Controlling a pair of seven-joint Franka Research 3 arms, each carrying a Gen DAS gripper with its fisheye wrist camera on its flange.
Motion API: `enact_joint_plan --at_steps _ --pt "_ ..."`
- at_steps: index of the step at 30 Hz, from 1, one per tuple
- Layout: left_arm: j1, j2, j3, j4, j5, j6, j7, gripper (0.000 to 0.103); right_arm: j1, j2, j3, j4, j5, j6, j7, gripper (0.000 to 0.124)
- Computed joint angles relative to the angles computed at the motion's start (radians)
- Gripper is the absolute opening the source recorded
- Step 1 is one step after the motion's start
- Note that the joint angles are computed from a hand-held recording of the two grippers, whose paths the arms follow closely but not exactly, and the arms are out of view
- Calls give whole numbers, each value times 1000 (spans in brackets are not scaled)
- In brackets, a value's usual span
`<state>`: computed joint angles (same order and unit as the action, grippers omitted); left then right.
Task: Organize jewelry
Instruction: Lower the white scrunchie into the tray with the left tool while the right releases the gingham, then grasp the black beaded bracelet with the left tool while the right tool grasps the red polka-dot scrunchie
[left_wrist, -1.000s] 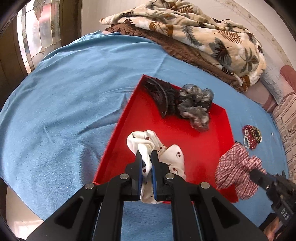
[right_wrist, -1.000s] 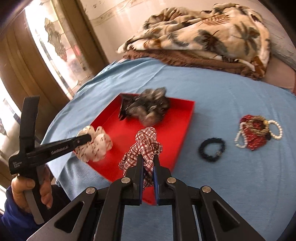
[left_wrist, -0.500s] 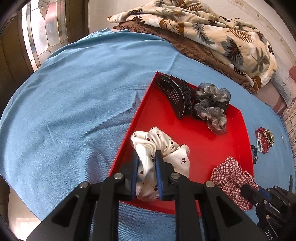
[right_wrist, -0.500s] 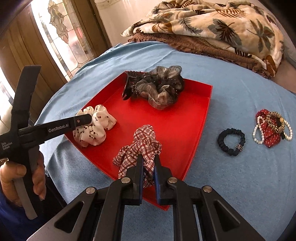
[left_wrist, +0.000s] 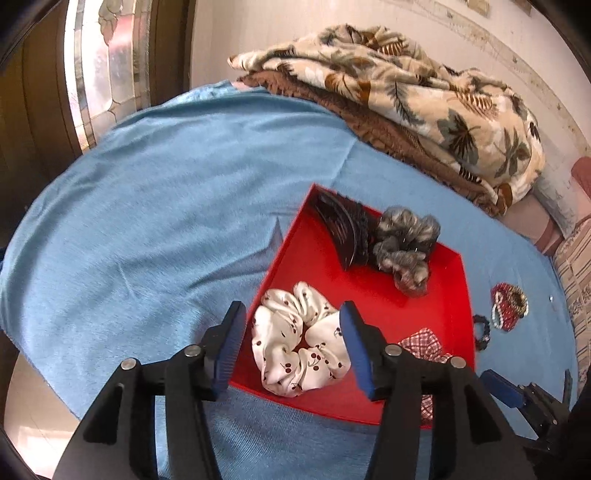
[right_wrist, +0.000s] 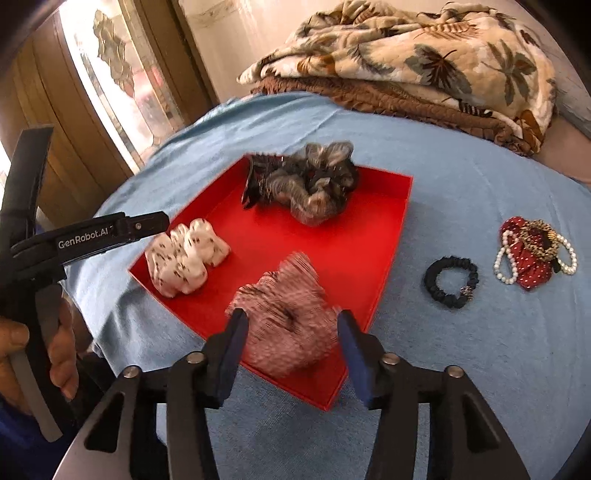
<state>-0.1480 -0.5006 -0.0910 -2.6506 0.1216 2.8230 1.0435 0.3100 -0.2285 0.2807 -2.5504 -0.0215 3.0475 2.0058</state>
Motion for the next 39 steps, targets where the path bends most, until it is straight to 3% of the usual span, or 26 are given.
enact_joint_plan --at_steps 8,12,16,22,28,31,33,39 --pt "1 -58 -29 3 28 -11 -47 61 -2 -142 -39 -119 90 32 -9 64" --pt "-64 -47 -15 24 1 -20 -18 61 -21 -224 -65 -202 150 31 -22 64" --pt "-127 -13 -24 60 -21 -19 23 61 -112 -314 -49 -285 157 -12 -14 64" --pt "-217 97 -50 147 -70 -28 97 61 -178 -378 -112 -366 195 -27 -14 64" --pt "-275 258 -79 272 -135 -17 204 61 -215 -319 -147 -351 213 28 -58 64" --pt "-285 351 -92 348 -197 -34 262 61 -177 -232 -204 -299 244 77 -109 63" --pt "-277 409 -110 395 -236 -41 298 55 -159 -173 -222 -259 263 101 -138 63" --pt "-226 571 -174 543 -88 -96 253 36 -81 -12 -302 -139 340 120 -249 60"
